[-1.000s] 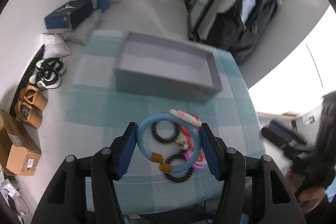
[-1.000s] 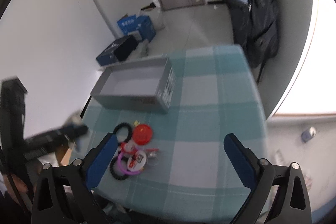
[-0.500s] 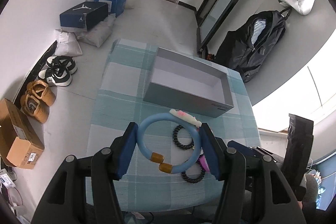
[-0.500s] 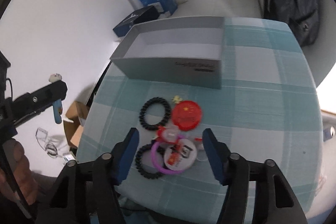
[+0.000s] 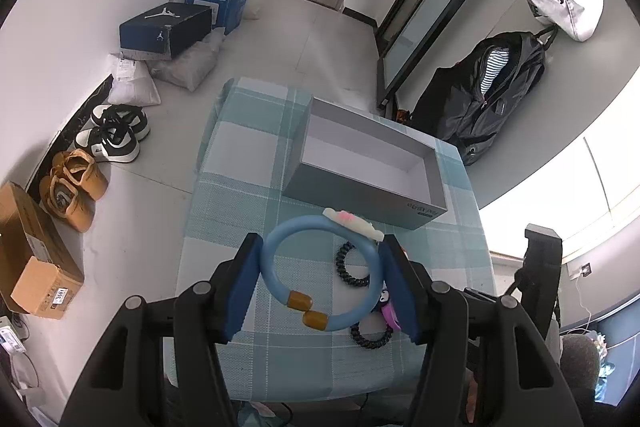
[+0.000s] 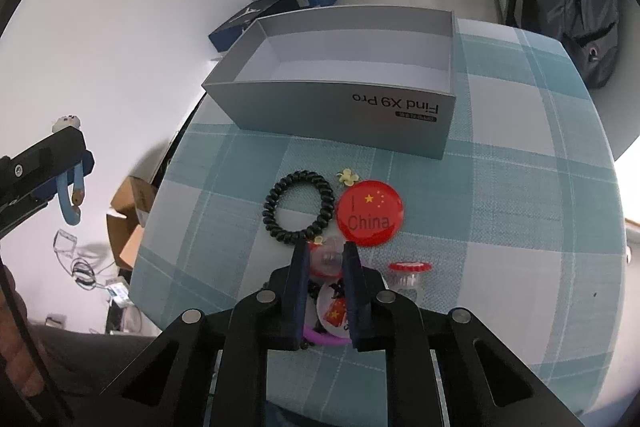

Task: Organize jewelry
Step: 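Lift the blue bangle with the left gripper while the right gripper grasps a red-white charm, then carry bangle and charm into the grey box and open both grippers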

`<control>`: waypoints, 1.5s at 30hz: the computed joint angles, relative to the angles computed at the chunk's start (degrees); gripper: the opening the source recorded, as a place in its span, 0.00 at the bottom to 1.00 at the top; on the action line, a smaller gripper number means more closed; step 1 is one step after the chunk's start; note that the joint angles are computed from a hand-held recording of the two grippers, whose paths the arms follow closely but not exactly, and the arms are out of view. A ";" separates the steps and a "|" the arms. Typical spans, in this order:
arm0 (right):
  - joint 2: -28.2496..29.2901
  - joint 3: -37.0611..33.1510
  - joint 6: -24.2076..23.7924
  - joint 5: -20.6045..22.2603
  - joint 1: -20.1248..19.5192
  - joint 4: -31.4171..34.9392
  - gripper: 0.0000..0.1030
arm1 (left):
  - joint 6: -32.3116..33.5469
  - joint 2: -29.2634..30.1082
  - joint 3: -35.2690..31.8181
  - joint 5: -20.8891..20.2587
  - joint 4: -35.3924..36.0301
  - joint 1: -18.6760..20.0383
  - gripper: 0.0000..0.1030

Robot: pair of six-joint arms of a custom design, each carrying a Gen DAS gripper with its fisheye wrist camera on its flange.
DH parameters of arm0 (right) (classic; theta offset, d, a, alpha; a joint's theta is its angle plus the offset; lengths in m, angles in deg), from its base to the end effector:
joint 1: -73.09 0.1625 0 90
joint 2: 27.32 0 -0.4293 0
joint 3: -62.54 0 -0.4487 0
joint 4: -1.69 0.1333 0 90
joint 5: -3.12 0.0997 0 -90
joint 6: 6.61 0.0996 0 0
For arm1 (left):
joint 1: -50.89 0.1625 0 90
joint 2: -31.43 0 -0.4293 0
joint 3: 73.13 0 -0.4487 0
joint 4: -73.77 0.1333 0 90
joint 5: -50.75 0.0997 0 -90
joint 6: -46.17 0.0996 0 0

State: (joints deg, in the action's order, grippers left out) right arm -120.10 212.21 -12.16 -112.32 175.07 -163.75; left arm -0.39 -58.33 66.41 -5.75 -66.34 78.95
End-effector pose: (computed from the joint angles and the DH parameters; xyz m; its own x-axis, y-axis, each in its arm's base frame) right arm 0.1607 -0.3211 0.1619 -0.8884 -0.1432 0.4361 -0.2840 0.9179 -0.2773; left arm -0.2571 -0.3504 0.1667 -0.9124 0.1634 -0.3753 0.3199 0.8567 -0.4047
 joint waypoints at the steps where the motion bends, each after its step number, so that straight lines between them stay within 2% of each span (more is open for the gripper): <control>1: -0.45 0.12 -0.13 0.51 -0.09 0.13 0.15 | -0.04 0.02 0.01 0.04 -0.05 0.00 0.53; 7: -2.54 0.29 -0.45 1.40 -0.01 -0.92 0.15 | 0.02 0.16 -0.18 -0.12 0.07 -0.04 0.53; 11: -6.75 0.23 1.39 5.40 -2.09 1.31 0.15 | -0.35 0.90 -1.41 -0.57 1.19 -0.43 0.53; 13: -11.22 -0.22 4.00 11.25 -5.04 5.60 0.15 | 0.42 0.84 -2.00 -0.33 0.70 -0.88 0.53; 17: -16.37 -2.52 6.77 18.87 -8.72 11.42 0.15 | 1.99 2.37 -4.29 1.60 0.96 -1.38 0.53; 21: -17.42 -6.09 5.62 24.63 -10.31 14.60 0.15 | 7.07 6.48 -8.87 1.41 0.72 0.00 0.53; 25: -13.30 -10.41 4.01 23.06 -9.59 14.18 0.15 | 12.66 12.11 -13.86 0.31 0.33 2.54 0.53; 28: -8.66 -13.74 2.00 20.73 -9.40 13.16 0.15 | 14.26 15.05 -15.55 -0.77 -0.78 4.44 0.53; 34: -3.41 -16.36 0.03 20.99 -12.26 13.06 0.15 | 14.72 20.83 -18.16 -7.05 -2.33 9.72 0.53; 39: 0.61 -18.04 -1.16 21.30 -12.78 13.25 0.15 | 13.45 23.68 -20.10 -7.95 -0.49 11.12 0.53; 43: 3.41 -18.69 -5.80 16.83 -10.62 12.22 0.15 | 13.75 25.32 -21.26 -6.66 1.68 10.97 0.53; 45: 3.90 -18.89 -5.41 17.76 -10.70 13.18 0.15 | 13.47 25.45 -21.50 -6.46 2.41 11.12 0.53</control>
